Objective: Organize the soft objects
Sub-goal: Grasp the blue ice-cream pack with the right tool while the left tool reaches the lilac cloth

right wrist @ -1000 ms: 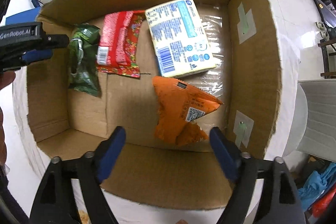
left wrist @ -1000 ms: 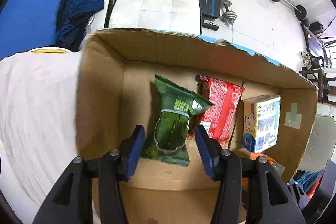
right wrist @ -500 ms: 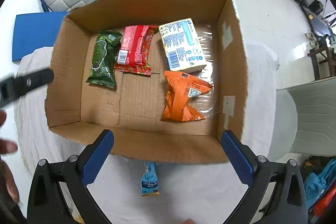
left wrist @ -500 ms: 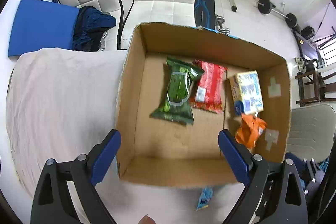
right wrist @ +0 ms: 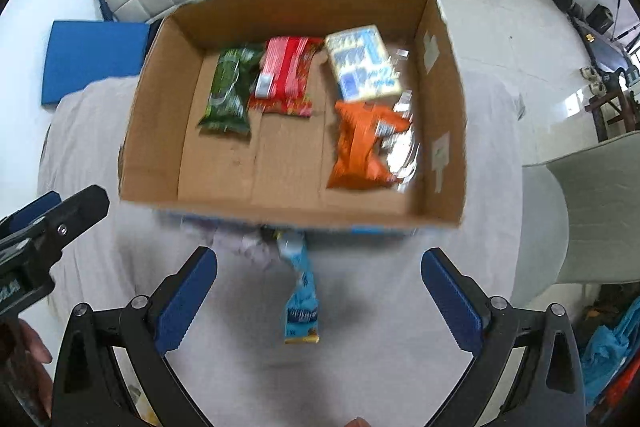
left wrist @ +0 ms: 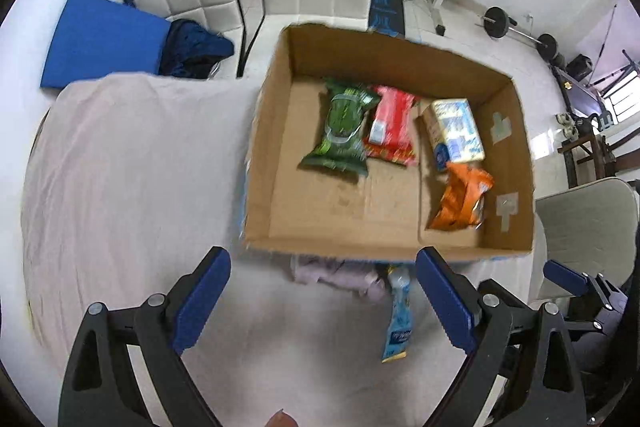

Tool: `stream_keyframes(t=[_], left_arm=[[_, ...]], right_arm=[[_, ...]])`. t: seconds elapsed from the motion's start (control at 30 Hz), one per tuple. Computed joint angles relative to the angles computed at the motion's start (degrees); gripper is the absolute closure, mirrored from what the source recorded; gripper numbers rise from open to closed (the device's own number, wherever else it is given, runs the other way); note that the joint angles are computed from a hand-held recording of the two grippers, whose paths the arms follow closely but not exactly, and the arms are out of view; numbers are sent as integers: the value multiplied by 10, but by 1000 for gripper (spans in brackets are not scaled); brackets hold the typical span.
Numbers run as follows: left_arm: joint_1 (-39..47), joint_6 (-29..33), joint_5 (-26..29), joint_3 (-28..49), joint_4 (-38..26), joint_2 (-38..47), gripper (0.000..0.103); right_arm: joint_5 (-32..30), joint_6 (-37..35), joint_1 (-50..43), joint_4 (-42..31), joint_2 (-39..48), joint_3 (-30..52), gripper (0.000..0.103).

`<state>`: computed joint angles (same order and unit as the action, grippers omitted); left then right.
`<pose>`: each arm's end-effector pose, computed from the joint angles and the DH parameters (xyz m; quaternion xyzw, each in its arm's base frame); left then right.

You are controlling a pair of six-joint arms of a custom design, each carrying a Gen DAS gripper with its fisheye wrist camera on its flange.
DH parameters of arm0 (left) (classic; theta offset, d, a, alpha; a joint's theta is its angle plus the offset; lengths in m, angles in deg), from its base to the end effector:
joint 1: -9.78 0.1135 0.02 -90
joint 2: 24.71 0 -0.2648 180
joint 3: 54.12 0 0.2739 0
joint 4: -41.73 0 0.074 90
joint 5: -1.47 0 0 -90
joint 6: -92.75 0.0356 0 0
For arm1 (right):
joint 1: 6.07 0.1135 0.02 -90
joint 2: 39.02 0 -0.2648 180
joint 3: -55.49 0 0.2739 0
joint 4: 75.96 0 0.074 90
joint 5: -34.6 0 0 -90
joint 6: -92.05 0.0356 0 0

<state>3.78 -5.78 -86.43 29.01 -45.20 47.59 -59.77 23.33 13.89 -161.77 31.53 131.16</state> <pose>0.2334 -0.0258 0.3109 -0.0197 0.9923 -0.0333 0.1177 0.2081 0.0785 0.2796 0.0084 0.9959 0.0641 0.0625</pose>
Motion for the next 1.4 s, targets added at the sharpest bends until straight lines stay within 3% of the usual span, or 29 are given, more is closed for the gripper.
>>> stream_keyframes(t=[0.23,0.5,0.6,0.73,0.77,0.83,1.07,1.4], left_arm=[[48,4,33,-150,4,-83,8],[62,2,-15,-291,68,-92,8],[62,0,-24,-316,86,-82,8],[53,-5,-31,-337,105,-70,8],[52,-6,-31,-341,108,-69,8],[49,-7,-30,-345,115,-62,8],[38,-9,-30,-350,115,-65,8],[-21,-56,3,-293,102,-42,8]], right_arm=[[-25,75,79,54,-48,-139,0],[-39,116,114,177,24,-239,0],[-52,127,118,217,72,-255,11],[-58,145,133,246,111,-262,46],[-49,154,141,250,111,-263,47],[-35,165,155,249,110,-260,64],[-31,178,164,235,97,-257,71],[-17,90,30,94,-125,-314,72]])
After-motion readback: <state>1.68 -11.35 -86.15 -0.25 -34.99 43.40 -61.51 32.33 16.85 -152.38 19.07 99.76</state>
